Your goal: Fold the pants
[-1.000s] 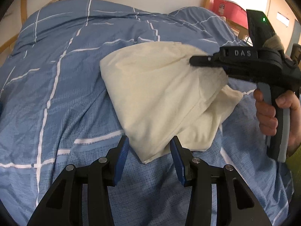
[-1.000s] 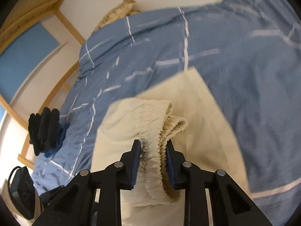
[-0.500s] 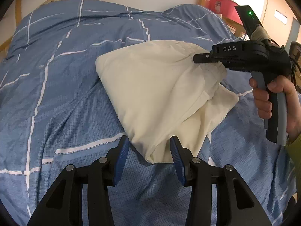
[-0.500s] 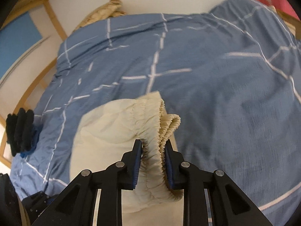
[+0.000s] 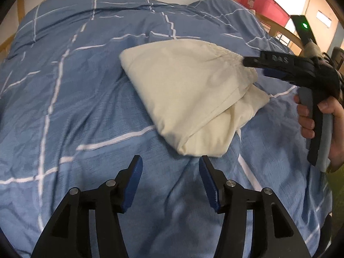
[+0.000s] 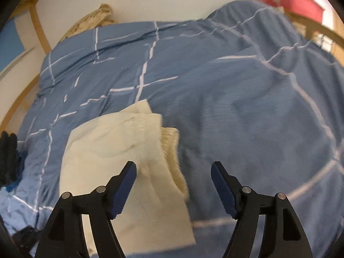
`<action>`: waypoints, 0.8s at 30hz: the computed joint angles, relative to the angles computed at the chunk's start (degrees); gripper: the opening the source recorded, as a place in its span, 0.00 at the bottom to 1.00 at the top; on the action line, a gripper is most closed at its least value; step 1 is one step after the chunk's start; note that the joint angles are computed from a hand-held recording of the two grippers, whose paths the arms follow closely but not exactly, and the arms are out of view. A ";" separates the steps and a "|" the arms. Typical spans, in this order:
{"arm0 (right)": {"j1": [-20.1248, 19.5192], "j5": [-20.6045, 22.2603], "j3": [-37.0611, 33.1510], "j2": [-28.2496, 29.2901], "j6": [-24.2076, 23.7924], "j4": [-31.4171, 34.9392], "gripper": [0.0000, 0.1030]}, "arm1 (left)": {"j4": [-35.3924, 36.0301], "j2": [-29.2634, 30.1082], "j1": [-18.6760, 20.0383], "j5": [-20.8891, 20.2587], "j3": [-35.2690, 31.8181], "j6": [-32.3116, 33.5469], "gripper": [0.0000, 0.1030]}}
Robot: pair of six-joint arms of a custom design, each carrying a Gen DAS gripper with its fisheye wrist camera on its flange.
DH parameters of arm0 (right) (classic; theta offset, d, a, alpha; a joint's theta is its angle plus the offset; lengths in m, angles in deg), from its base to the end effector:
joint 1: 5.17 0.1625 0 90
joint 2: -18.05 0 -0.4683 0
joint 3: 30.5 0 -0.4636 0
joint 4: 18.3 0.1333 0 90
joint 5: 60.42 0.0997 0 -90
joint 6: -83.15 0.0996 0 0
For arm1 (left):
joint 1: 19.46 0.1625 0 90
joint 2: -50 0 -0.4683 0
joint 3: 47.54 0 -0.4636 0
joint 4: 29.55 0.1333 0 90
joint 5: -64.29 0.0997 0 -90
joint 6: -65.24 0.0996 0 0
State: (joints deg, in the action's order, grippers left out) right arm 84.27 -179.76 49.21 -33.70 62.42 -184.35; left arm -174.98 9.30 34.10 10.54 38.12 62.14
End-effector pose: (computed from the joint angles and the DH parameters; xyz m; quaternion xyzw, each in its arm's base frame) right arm 0.0764 -0.8314 0.3291 0.0531 -0.8879 0.3447 0.3001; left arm -0.3180 -0.7543 0.0794 0.2443 0.9148 -0.1864 0.2622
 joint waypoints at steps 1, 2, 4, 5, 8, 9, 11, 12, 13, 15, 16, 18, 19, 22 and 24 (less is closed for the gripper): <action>0.52 -1.97 1.36 -0.54 -1.34 -2.57 0.70 | -0.70 -0.57 -0.17 0.47 0.71 0.02 0.52; 0.74 -2.71 2.36 -1.03 -2.01 -4.18 0.70 | -1.98 -1.28 -0.37 0.85 1.66 0.13 0.52; 1.18 -2.72 5.23 -2.71 -2.60 -7.14 0.70 | -4.96 -2.19 -0.61 0.75 3.05 0.92 0.52; 1.24 -1.72 6.79 -3.74 -2.86 -7.77 0.70 | -5.76 -2.33 -0.66 0.76 3.24 1.11 0.52; 1.49 -0.19 9.62 -5.54 -3.91 -8.88 0.70 | -7.86 -2.81 -0.66 0.14 3.58 1.06 0.52; 1.48 0.30 10.32 -6.03 -3.61 -9.11 0.70 | -9.05 -2.85 -0.63 0.01 3.51 1.35 0.52; 1.31 0.85 11.79 -6.86 -0.12 -10.46 0.70 | -12.43 -2.76 -0.75 1.14 3.44 2.14 0.59; 1.14 1.52 12.78 -7.21 2.99 -12.29 0.70 | -13.73 -2.59 -0.74 1.67 3.18 2.46 0.64; 0.96 2.24 13.70 -7.51 5.30 -13.86 0.74 | -14.71 -2.42 -0.71 2.20 2.79 2.71 0.66; 0.60 2.91 15.47 -7.79 11.07 -17.57 0.83 | -15.04 -2.21 -0.60 3.49 1.61 3.83 0.67; 0.54 2.72 16.12 -7.64 13.43 -19.20 0.83 | -15.01 -2.16 -0.58 3.89 1.24 4.57 0.67; 0.25 3.34 17.70 -7.53 17.35 -22.11 0.83 | -15.23 -2.10 -0.49 4.57 0.61 7.17 0.68; -0.11 4.96 18.75 -7.70 19.27 -23.17 0.83 | -15.41 -2.09 -0.47 4.87 0.55 8.22 0.69; -1.11 10.50 21.24 -7.85 23.48 -25.27 0.84 | -15.92 -2.10 -0.25 4.68 0.55 11.60 0.70; -1.32 12.04 21.53 -7.23 23.87 -26.09 0.85 | -15.90 -1.77 0.24 4.23 -0.13 13.06 0.70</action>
